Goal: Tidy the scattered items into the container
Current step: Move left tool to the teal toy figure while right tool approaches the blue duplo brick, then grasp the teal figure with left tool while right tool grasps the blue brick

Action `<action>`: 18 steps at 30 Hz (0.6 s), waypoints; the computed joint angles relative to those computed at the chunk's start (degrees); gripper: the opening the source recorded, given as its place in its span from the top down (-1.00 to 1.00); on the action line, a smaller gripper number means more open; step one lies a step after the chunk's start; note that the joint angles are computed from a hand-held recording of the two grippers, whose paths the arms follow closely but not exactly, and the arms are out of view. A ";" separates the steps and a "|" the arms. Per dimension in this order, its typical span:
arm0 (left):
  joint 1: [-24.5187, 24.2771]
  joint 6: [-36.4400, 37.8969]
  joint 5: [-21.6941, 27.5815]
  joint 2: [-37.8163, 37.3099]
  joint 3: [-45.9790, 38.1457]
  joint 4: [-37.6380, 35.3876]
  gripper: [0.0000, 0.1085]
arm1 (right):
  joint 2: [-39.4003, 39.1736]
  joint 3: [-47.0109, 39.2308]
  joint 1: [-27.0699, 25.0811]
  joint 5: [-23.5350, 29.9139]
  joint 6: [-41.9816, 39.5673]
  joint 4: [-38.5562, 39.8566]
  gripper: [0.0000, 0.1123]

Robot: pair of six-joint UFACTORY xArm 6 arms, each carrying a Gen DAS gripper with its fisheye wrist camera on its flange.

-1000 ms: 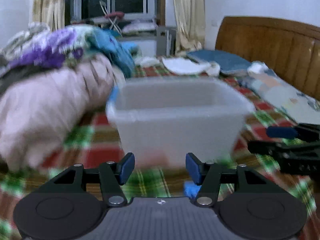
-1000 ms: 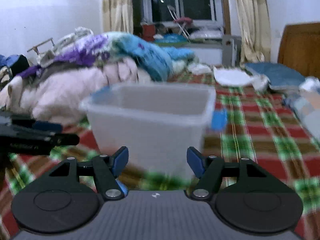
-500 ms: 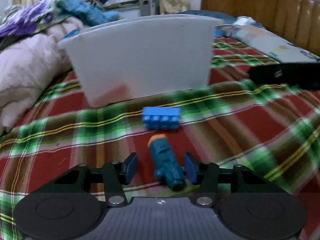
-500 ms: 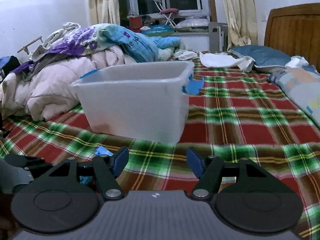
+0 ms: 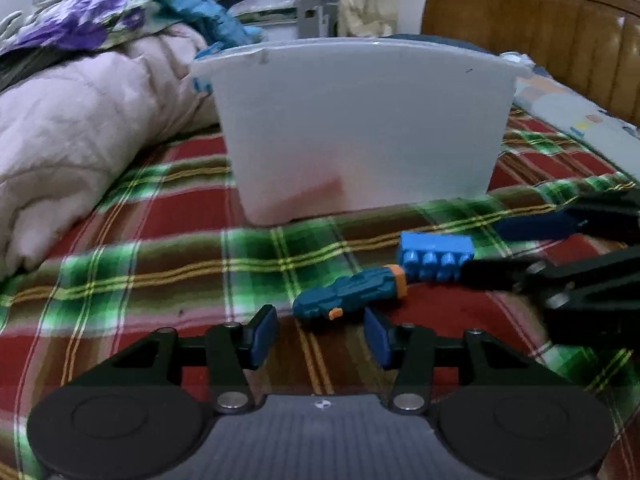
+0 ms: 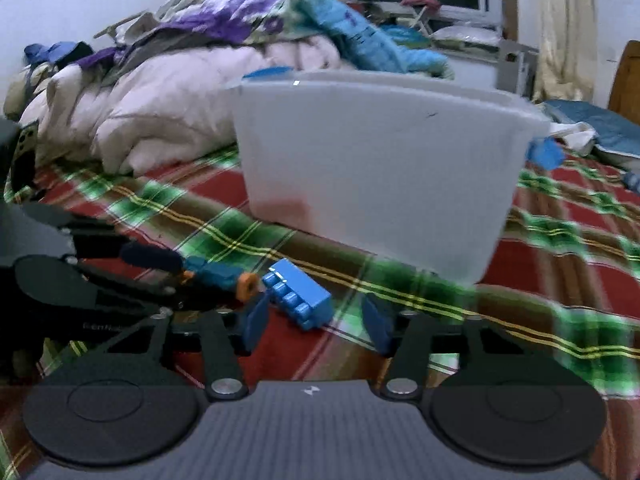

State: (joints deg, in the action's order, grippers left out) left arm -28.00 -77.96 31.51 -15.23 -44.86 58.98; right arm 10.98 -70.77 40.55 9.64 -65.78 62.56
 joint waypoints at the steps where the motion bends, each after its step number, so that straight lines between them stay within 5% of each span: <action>1: 0.60 -0.01 -1.22 0.37 -0.21 0.50 0.03 | 0.66 -0.60 -0.04 0.06 0.64 -0.98 0.10; 9: 4.05 7.20 -10.26 2.28 -0.64 -2.98 0.03 | 4.74 -5.14 -1.70 4.39 4.77 -5.21 0.23; 10: 4.16 8.50 -10.56 2.70 -0.92 -3.88 0.03 | 4.79 -5.43 -2.15 5.81 4.90 -5.00 0.41; 14: 4.92 13.10 -12.22 4.93 -2.08 -7.75 0.03 | 3.25 -3.98 -3.03 6.86 2.37 -1.55 0.42; 18: 4.48 9.74 -11.22 5.22 -2.86 -5.44 0.10 | 0.57 -1.48 -3.83 5.41 0.03 1.83 0.42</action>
